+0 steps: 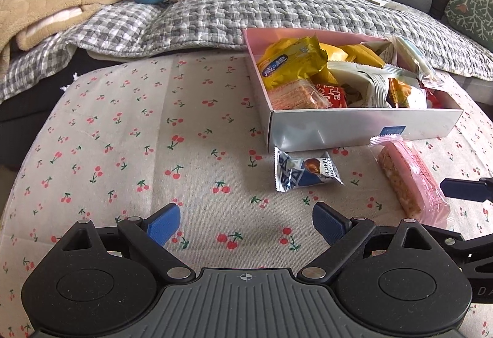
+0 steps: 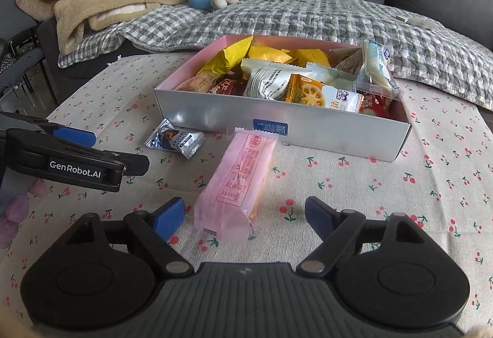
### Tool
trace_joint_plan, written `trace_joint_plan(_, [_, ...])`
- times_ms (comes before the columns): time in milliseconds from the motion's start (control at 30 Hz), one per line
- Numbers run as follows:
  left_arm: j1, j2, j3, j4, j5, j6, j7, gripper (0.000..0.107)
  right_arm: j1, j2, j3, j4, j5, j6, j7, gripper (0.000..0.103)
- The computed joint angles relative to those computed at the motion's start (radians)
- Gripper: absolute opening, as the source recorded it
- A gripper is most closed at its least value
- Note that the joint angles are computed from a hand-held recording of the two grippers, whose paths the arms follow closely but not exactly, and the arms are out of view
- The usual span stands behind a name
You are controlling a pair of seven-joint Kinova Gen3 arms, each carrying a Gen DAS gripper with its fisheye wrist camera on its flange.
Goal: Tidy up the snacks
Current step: 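Grasp the pink pack with the right gripper while the left grasps the foil candy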
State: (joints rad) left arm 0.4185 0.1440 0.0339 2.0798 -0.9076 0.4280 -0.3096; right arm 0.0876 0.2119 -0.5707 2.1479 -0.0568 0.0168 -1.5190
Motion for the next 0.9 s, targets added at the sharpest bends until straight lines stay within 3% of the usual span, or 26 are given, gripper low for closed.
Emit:
trace_joint_plan(100, [0.017, 0.005, -0.02, 0.007, -0.068, -0.033, 0.079, 0.095, -0.025, 0.004, 0.027, 0.006, -0.007, -0.022, -0.023, 0.073])
trace_joint_plan(167, [0.025, 0.01, -0.027, 0.007, -0.104, -0.049, 0.115, 0.095, -0.031, 0.004, 0.033, 0.01, 0.012, -0.038, -0.041, 0.063])
trace_joint_plan(233, [0.03, 0.015, -0.031, 0.005, -0.131, -0.066, 0.139, 0.095, 0.031, 0.01, -0.025, 0.013, 0.045, -0.045, -0.065, 0.045])
trace_joint_plan(333, [0.035, 0.023, -0.037, 0.001, -0.151, -0.093, 0.148, 0.094, 0.124, 0.022, -0.109, 0.014, 0.094, -0.05, -0.096, 0.033])
trace_joint_plan(433, [0.056, 0.041, -0.049, -0.008, -0.181, -0.102, 0.163, 0.094, 0.211, 0.029, -0.182, 0.021, 0.14, -0.055, -0.121, 0.031])
trace_joint_plan(667, [0.104, 0.073, -0.092, -0.014, -0.274, -0.132, 0.235, 0.092, 0.338, 0.024, -0.266, 0.043, 0.226, -0.06, -0.179, 0.03])
trace_joint_plan(833, [0.132, 0.094, -0.112, -0.022, -0.329, -0.132, 0.292, 0.086, 0.38, 0.021, -0.285, 0.049, 0.246, -0.057, -0.204, 0.03])
trace_joint_plan(900, [0.139, 0.096, -0.12, -0.019, -0.367, -0.139, 0.337, 0.079, 0.384, 0.019, -0.283, 0.049, 0.249, -0.055, -0.21, 0.03])
